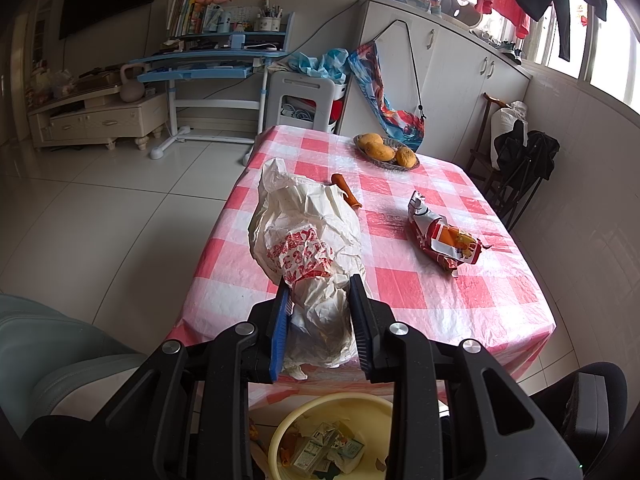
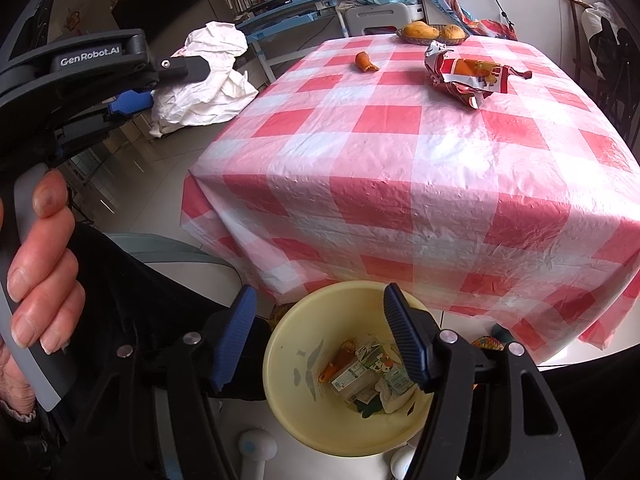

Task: Collect trash
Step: 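Hold the white plastic bag in the left gripper above the basin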

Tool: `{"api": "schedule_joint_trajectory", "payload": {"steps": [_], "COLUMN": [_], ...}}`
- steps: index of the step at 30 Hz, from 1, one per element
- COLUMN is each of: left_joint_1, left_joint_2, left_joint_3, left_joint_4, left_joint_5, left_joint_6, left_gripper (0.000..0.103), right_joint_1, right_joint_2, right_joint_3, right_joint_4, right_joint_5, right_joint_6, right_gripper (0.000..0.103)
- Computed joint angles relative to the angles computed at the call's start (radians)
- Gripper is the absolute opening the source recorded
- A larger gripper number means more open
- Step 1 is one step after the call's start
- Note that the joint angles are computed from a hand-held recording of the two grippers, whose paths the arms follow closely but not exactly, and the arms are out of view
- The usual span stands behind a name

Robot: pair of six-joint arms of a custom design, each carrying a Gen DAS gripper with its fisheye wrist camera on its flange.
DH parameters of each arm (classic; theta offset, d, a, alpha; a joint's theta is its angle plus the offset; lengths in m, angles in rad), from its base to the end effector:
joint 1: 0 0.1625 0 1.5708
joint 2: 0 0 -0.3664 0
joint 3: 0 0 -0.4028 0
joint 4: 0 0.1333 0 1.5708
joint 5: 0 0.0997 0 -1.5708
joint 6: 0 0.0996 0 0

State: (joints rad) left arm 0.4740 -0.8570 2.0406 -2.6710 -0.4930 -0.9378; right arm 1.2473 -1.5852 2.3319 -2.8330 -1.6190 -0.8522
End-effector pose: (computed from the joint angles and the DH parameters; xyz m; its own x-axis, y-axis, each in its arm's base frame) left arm -0.3328 -0.4191 0.0112 -0.8040 -0.0978 -0.5865 0.4030 0.6356 -0.6585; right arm -0.0136 -0.4449 0.2179 -0.8267 -0.3971 0.3987 -0.5251 0.7990 -0.2930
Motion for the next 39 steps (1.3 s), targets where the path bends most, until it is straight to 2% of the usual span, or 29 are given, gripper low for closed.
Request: {"api": "schedule_joint_trajectory", "payload": {"steps": [39], "left_joint_1": [0.003], "left_joint_2": [0.002], "left_joint_3": [-0.002], "left_joint_4": [-0.002], "left_joint_5": [-0.002], "left_joint_6": [0.004], "left_gripper": [0.027], "right_joint_1": [-0.003], "right_joint_2": [-0.010], "right_joint_3": [0.009], "right_joint_4": [-0.035], "right_joint_5": [0.008], "right_joint_6": [0.012], "right_gripper": [0.067]}}
